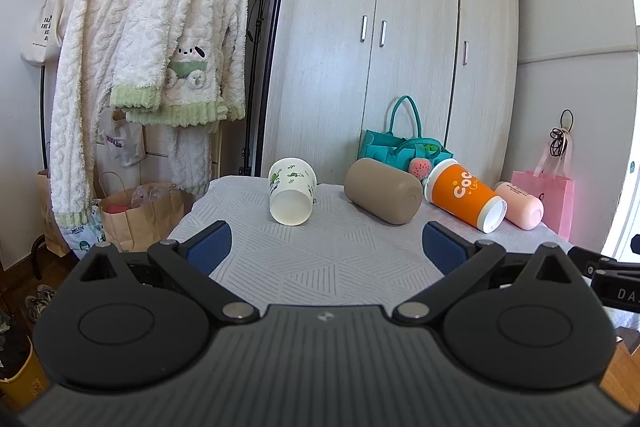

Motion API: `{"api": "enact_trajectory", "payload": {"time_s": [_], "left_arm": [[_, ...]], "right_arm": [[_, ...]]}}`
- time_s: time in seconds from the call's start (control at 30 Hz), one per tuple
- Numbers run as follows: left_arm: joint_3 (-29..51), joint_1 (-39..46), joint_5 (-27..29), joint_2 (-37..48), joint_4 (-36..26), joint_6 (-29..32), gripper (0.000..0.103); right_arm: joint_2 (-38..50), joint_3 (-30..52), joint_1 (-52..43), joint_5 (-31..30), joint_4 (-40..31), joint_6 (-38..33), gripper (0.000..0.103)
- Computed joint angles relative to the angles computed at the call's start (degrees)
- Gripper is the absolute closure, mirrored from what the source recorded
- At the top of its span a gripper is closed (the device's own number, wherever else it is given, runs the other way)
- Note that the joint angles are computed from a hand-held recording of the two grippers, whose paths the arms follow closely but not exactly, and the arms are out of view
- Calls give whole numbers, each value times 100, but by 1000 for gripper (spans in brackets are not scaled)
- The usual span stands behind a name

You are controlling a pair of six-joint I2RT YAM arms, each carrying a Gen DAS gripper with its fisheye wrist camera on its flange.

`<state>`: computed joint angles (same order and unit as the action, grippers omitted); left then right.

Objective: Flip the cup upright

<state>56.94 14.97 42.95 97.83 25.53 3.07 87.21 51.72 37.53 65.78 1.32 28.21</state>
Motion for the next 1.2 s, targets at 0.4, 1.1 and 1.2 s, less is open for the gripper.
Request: {"api": "enact_trajectory", "payload": {"time_s": [0.4, 1.1, 1.2], "left_arm": [[232, -20, -92, -109, -809, 472, 0], [4581, -392, -149, 1923, -5366, 1164, 0], [5325, -455, -233, 2369, -5817, 1216, 0]], "right_arm": [[-58, 153, 30, -66, -505, 190, 0], [-456, 1349, -1906, -5084, -1546, -816, 0], [-41, 1963, -1994, -5428, -1835, -1146, 0]]}}
